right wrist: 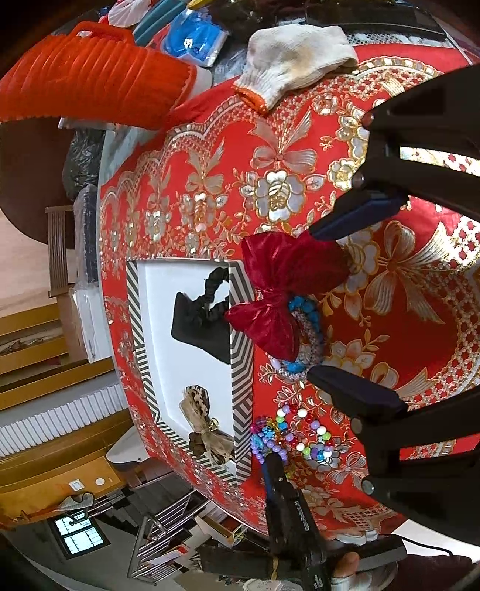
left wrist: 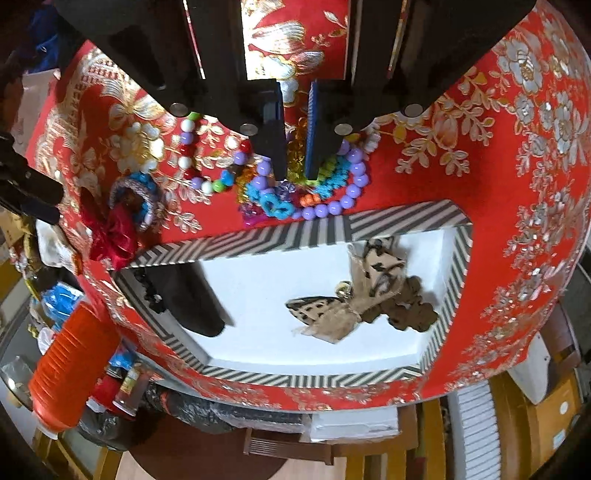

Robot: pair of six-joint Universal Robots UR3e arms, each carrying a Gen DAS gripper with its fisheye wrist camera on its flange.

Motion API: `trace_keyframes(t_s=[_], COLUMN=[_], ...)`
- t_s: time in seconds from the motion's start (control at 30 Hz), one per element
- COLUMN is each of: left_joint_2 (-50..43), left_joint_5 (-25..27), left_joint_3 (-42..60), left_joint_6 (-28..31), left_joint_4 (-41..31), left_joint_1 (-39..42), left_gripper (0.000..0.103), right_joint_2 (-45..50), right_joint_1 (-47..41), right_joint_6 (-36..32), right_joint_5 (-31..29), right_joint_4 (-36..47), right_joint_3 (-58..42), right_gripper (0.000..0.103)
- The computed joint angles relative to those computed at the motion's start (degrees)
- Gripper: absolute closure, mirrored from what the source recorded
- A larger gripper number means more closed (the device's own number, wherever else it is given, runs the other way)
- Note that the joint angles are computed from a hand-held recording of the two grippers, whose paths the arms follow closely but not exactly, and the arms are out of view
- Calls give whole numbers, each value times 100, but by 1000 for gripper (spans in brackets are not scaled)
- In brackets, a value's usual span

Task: Organize jewelry
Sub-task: 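Close the left tool on a colourful beaded bracelet and lift it, then grasp the red satin bow with the right tool while left holds the bracelet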

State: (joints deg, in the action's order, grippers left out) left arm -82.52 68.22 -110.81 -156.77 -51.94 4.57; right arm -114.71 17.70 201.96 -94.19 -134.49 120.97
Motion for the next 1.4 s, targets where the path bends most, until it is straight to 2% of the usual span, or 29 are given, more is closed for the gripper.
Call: trace_keyframes(t_s=[0.1,0.17,0.27,0.37,0.53,0.77,0.9,1.07,1.13,1.17,1.2,1.23,1.27,1.4], left_joint_2=[278,574,943,1259,1695,1929,1920,1853,1785,1773,1755,1747,1732,1660], left_joint_5=[-375,-941,-1399,-1723,-2009,-2026,-1969,-1904,-1879,-1872,-1865,-1863,-1850,-1813], left_joint_3=[3,192,453,716,878,724,649,598,593,581,578,567,555,572], left_joint_6=[78,246,430,616,809,853,795,704,639,624,620,625,614,534], left_joint_4=[-303,-1001,-1681,-2265,-2778,-2778,-2701,-2590,-2522,-2503,-2498,-2498,-2470,-2388], left_joint_1=[283,723,1121,1394,1740,1878,1804,1754,1715,1705,1699,1702,1694,1654], left_gripper=[100,100,100,100,100,100,100,100,100,100,100,100,100,100], right_joint_2=[9,-23,-126,-221,-296,-279,111,406,621,709,750,773,737,395], right_joint_1=[-24,-49,-104,-134,-88,-225,-239,-763,-876,-961,-1080,-1139,-1131,-1251], right_joint_6=[-13,-28,-17,-11,-48,-233,-802,-1528,-1593,-1609,-1644,-1654,-1660,-1701], right_joint_5=[39,55,91,131,94,172,146,799,846,914,1074,1144,1120,1299], right_joint_4=[-74,-78,-62,-74,-110,-179,-264,25,-68,-140,-177,-237,-432,-512], right_joint_3=[4,16,67,111,147,228,-26,-210,-202,-152,-72,11,136,376], right_gripper=[29,29,29,29,29,31,37,37,37,41,64,83,83,99])
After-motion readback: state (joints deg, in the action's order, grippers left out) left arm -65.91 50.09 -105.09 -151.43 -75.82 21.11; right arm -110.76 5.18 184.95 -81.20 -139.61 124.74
